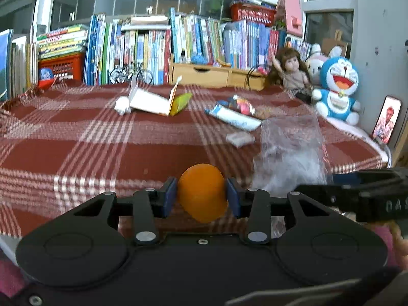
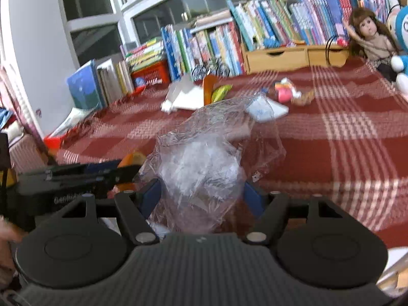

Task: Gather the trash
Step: 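Grasp the orange with the left gripper while the right gripper lifts the plastic bag, then carry the orange and plastic bag into the black bin and open both grippers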

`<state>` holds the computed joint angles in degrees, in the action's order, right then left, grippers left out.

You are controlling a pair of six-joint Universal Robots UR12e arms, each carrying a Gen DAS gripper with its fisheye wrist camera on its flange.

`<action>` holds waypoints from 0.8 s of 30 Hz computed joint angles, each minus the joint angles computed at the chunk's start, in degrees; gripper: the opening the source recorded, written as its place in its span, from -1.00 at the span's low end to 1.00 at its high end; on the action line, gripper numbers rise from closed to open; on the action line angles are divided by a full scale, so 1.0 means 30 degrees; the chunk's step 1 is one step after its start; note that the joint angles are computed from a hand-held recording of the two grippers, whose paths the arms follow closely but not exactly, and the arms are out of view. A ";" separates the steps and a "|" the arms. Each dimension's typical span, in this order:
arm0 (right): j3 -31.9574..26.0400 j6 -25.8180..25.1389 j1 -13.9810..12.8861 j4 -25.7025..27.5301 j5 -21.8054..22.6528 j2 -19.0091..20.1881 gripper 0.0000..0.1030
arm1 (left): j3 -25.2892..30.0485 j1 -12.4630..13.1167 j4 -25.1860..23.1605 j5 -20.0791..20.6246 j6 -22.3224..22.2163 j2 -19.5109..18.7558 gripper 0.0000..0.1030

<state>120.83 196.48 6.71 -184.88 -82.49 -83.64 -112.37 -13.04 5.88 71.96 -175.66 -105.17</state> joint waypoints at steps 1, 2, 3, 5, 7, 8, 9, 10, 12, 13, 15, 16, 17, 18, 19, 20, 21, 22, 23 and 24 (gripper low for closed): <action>0.0144 -0.0089 0.0071 0.0110 0.0055 -0.0043 0.42 | -0.0100 0.0012 -0.0162 0.0061 0.0029 0.0040 -0.22; 0.0277 -0.0174 0.0165 0.0263 0.0064 -0.0086 0.42 | -0.0267 0.0021 -0.0316 0.0178 0.0008 0.0105 -0.22; 0.0383 -0.0283 0.0249 0.0430 0.0061 -0.0127 0.42 | -0.0370 0.0028 -0.0502 0.0289 -0.0029 0.0150 -0.22; 0.0555 -0.0568 0.0459 0.0844 0.0000 -0.0187 0.42 | -0.0568 0.0066 -0.0940 0.0405 -0.0067 0.0220 -0.22; 0.0701 -0.0970 0.0652 0.1250 -0.0014 -0.0214 0.42 | -0.0723 0.0064 -0.1406 0.0658 0.0151 0.0235 -0.22; 0.0734 -0.1175 0.0763 0.1496 -0.0035 -0.0203 0.42 | -0.0786 0.0061 -0.1630 0.0818 0.0266 0.0234 -0.22; 0.0772 -0.1415 0.0845 0.1726 -0.0047 -0.0183 0.42 | -0.0859 0.0053 -0.1906 0.0995 0.0344 0.0237 -0.22; 0.0787 -0.1626 0.0955 0.1992 -0.0131 -0.0137 0.42 | -0.0881 0.0043 -0.2176 0.1118 0.0324 0.0201 -0.22; 0.0776 -0.1699 0.1101 0.2469 -0.0130 0.0004 0.42 | -0.0949 0.0065 -0.2675 0.1264 0.0231 0.0157 -0.22; 0.0796 -0.1657 0.1140 0.2669 -0.0059 0.0063 0.42 | -0.0971 0.0066 -0.2872 0.1382 0.0210 0.0119 -0.22; 0.0806 -0.1700 0.1261 0.3062 -0.0035 0.0202 0.42 | -0.0998 0.0000 -0.3205 0.1802 0.0194 -0.0004 -0.22; 0.0799 -0.1813 0.1342 0.3342 -0.0088 0.0298 0.42 | -0.0989 -0.0085 -0.3376 0.2089 0.0194 -0.0083 -0.22; 0.0770 -0.1843 0.1404 0.3595 -0.0114 0.0408 0.42 | -0.1016 -0.0136 -0.3526 0.2350 0.0223 -0.0165 -0.22; 0.0741 -0.1818 0.1451 0.3922 -0.0062 0.0528 0.42 | -0.1050 -0.0204 -0.3729 0.2638 0.0214 -0.0265 -0.22; 0.0697 -0.1829 0.1469 0.4243 0.0051 0.0644 0.42 | -0.1076 -0.0269 -0.3981 0.2852 0.0124 -0.0340 -0.22; 0.0675 -0.1841 0.1508 0.4501 0.0100 0.0764 0.42 | -0.1061 -0.0306 -0.4356 0.2996 0.0016 -0.0428 -0.22; 0.0653 -0.1870 0.1566 0.4717 0.0069 0.0884 0.42 | -0.1036 -0.0336 -0.4710 0.3118 -0.0117 -0.0504 -0.22; 0.0627 -0.1971 0.1638 0.5012 0.0033 0.1016 0.42 | -0.1039 -0.0353 -0.4944 0.3228 -0.0232 -0.0577 -0.22; 0.0592 -0.2049 0.1690 0.5282 0.0008 0.1122 0.42 | -0.1008 -0.0380 -0.5221 0.3347 -0.0311 -0.0648 -0.22; 0.0564 -0.2091 0.1752 0.5516 -0.0054 0.1228 0.42 | -0.0988 -0.0410 -0.5468 0.3482 -0.0366 -0.0719 -0.22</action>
<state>122.52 190.21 11.96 -168.33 -82.66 -79.96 -115.33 -14.27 -10.52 82.41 -176.75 -107.32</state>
